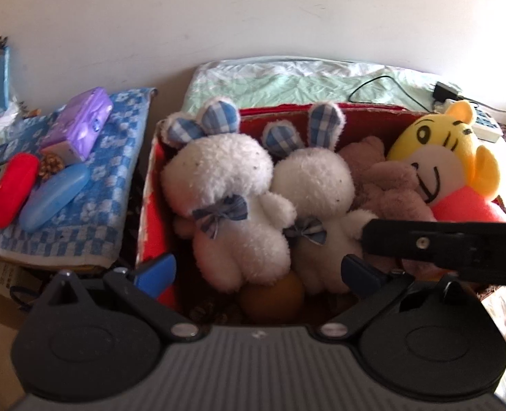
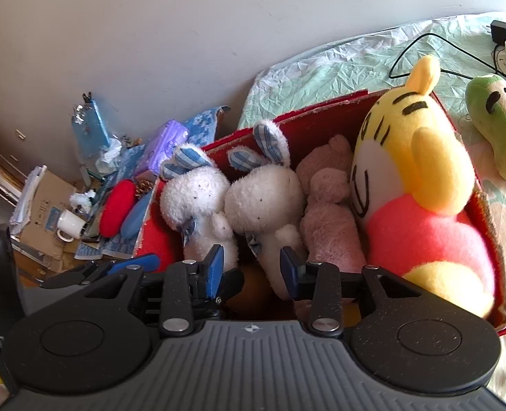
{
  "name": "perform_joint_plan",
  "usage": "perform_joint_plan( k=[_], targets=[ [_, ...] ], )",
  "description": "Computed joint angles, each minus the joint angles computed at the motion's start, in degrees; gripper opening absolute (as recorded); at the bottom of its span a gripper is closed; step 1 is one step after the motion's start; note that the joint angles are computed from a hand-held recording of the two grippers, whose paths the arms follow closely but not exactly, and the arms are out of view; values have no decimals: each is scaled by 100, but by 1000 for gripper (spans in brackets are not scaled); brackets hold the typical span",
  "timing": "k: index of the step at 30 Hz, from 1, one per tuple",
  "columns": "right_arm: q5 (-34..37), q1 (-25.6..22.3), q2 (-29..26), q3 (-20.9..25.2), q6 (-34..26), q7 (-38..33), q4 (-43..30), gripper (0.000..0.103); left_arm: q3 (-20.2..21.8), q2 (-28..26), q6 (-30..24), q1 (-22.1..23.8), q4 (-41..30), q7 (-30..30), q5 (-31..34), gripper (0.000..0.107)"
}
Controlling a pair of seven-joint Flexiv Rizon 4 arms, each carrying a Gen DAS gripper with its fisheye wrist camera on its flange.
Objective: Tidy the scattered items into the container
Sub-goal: 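Open both grippers and release the lamb inside the red box, then move both grippers over to the green-and-white plush doll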
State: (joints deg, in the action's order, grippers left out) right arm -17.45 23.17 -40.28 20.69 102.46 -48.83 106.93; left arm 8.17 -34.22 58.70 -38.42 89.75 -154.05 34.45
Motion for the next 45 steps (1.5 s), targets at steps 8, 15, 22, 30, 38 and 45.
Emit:
perform_joint_plan(
  k=[8, 15, 22, 30, 38, 45],
  targets=[
    [-658, -1140, -309, 1131, -99, -523, 49, 39, -71, -84, -863, -186, -337, -300, -102, 103],
    [-1036, -2092, -784, 2202, -244, -991, 32, 38, -187, -78, -1697, -346, -539, -762, -45, 103],
    [-1145, -2397, -901, 2512, -128, -1125, 101, 41, -327, 17, -2044, -398, -605, -888, 283, 103],
    [-855, -1457, -147, 1209, 743, -721, 524, 48, -452, 108, -1769, -277, -573, -635, 444, 103],
    [183, 67, 286, -493, 1769, -512, 989, 45, -419, 184, -808, -174, -312, -511, 616, 103],
    [147, 108, 207, -594, 2201, -307, 1117, 45, -256, 221, -204, -310, -152, -514, 766, 103]
  ],
)
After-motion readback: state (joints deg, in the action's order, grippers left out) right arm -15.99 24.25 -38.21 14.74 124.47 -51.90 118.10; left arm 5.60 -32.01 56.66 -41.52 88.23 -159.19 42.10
